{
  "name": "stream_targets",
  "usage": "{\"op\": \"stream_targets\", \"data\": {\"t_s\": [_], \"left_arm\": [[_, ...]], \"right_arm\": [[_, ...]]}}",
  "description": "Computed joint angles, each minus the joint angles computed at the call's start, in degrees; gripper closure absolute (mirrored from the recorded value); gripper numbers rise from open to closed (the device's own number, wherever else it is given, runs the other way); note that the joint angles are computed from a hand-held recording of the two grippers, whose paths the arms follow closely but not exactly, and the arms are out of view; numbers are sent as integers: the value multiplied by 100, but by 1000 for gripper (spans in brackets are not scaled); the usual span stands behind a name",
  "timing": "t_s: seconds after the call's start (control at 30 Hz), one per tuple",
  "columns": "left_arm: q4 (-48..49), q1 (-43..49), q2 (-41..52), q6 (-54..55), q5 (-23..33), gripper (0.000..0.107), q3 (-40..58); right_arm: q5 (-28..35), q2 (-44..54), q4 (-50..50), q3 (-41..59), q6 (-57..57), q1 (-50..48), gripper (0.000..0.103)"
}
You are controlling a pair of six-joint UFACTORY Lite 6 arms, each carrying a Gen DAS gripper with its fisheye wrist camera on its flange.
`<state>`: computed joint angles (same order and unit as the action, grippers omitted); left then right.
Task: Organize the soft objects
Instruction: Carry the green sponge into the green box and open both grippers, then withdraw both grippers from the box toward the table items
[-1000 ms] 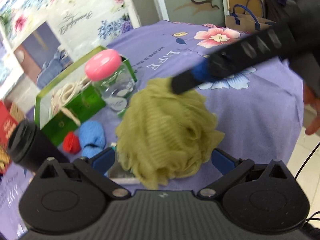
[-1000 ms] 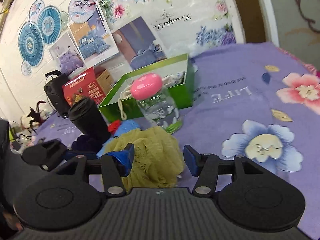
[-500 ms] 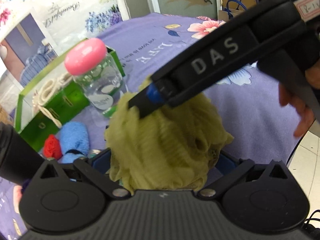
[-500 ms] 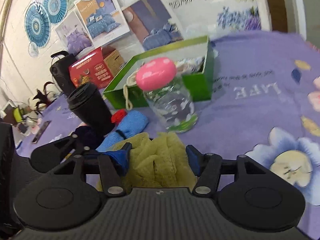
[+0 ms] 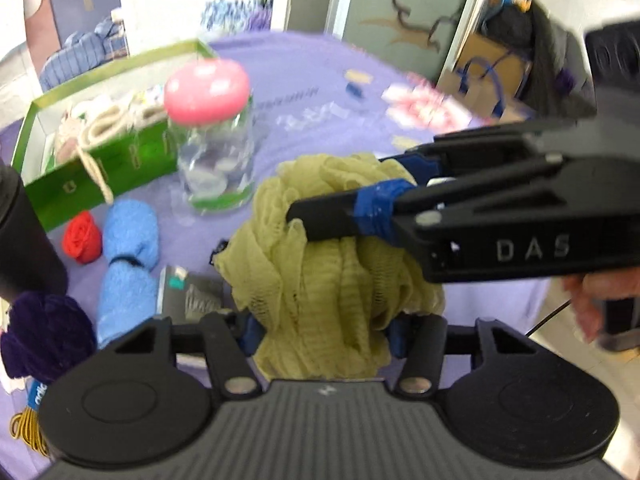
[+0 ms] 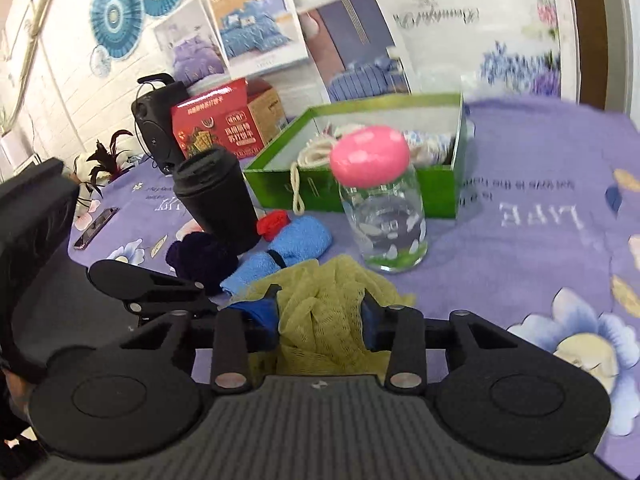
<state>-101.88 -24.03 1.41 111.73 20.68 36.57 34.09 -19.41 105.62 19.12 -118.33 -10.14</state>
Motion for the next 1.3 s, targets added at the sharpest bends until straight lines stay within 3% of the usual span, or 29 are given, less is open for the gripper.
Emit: {"op": "stream_targets", "data": {"t_s": [0.13,0.23,0.33,0.43,0.47,0.53,0.6,0.7,0.83,0.9,0.97,1.13,1.3], "left_arm": [[-372,-208,-562,169,-161,51,160],[23,-277,-507,-282,-434,51,963],[1795,-223,159,-2042,-802,51,2400],[3594,37,1491,-3768,-836,49,4196],[4194,147,1958,-4318,-706,45,4795],[5393,343,2934,-5494,-506,15,5994],[6593,506,3844,-6693,-355,4,7099],[7945,626,4345,-8268,-315,4,7749],[7537,869,4060,-7824,-654,4,7262],[7575,875,3795,-7850,-816,4,6978],[6888,954,3543,-7206,-802,4,6738],[5231,947,2313,-5661,-984,4,5273],[3331,1125,667,-3678,-694,4,3250]], "right_arm": [[-165,-734,-495,283,557,-68,81],[-404,-524,-420,1096,404,72,80],[-593,659,-477,2695,400,263,80],[-772,2171,-673,4494,774,453,79],[-824,2692,-825,5094,1076,504,79],[-881,3749,-1603,6293,2088,580,75],[-945,4731,-2444,7427,3284,601,74],[-844,5677,-2471,8443,4024,491,74],[-835,5582,-1440,8156,3040,450,74],[-853,5513,-1371,8056,2956,440,74],[-934,5290,-1298,7762,2756,438,74],[-953,4259,-631,6355,1918,320,74],[-604,2441,476,4046,603,52,73]]}}
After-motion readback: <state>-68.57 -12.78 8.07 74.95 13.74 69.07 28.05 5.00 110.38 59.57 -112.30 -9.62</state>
